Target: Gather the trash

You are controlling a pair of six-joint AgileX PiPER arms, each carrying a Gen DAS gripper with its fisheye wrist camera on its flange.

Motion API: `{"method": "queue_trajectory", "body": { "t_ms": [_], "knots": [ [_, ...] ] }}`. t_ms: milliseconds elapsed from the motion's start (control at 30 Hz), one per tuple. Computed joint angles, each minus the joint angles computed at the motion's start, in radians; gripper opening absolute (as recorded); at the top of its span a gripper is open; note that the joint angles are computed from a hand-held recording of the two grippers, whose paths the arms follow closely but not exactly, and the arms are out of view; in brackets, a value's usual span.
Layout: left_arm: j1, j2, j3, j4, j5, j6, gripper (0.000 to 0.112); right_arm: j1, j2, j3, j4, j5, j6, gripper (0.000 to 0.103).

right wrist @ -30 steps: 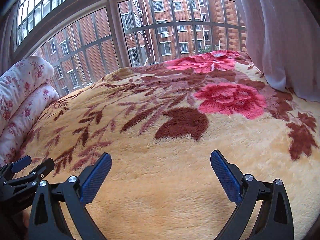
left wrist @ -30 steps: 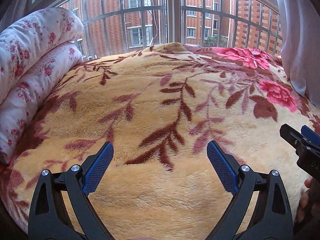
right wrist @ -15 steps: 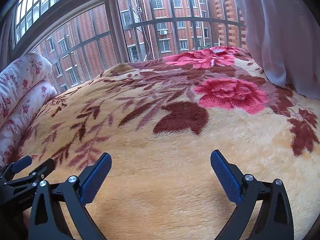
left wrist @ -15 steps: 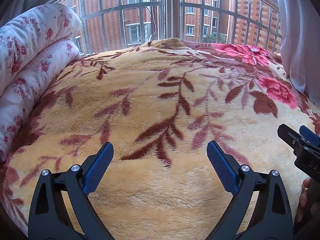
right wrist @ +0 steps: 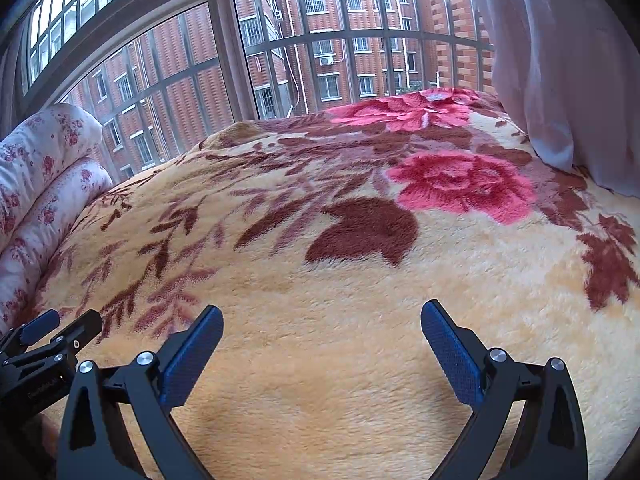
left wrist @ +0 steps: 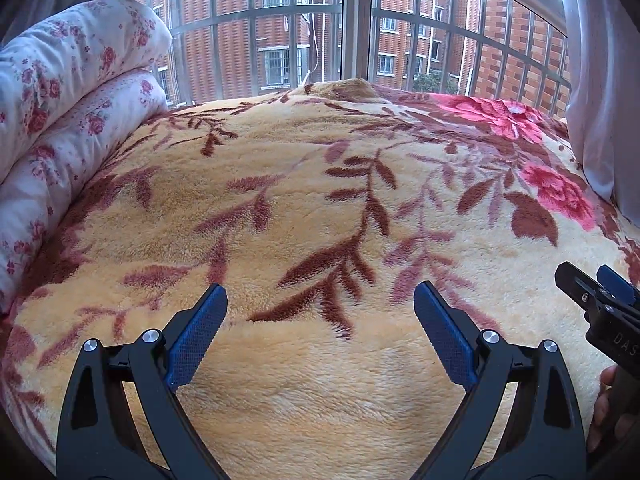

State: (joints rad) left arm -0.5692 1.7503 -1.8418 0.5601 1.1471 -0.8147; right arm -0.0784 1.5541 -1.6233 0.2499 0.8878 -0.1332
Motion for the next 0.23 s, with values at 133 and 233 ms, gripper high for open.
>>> {"method": "queue_trajectory", "body": {
  "t_ms": [133, 233],
  "knots": [
    [0.030, 0.004, -0.009, -0.067, 0.001, 0.031, 0.092, 0.000, 0.001, -0.001, 0.000, 0.001, 0.002, 0.098],
    [0.035, -0.008, 0.008, -0.062, -0.009, 0.004, 0.092, 0.001, 0.001, -0.002, -0.002, 0.002, 0.004, 0.098]
  ]
}}
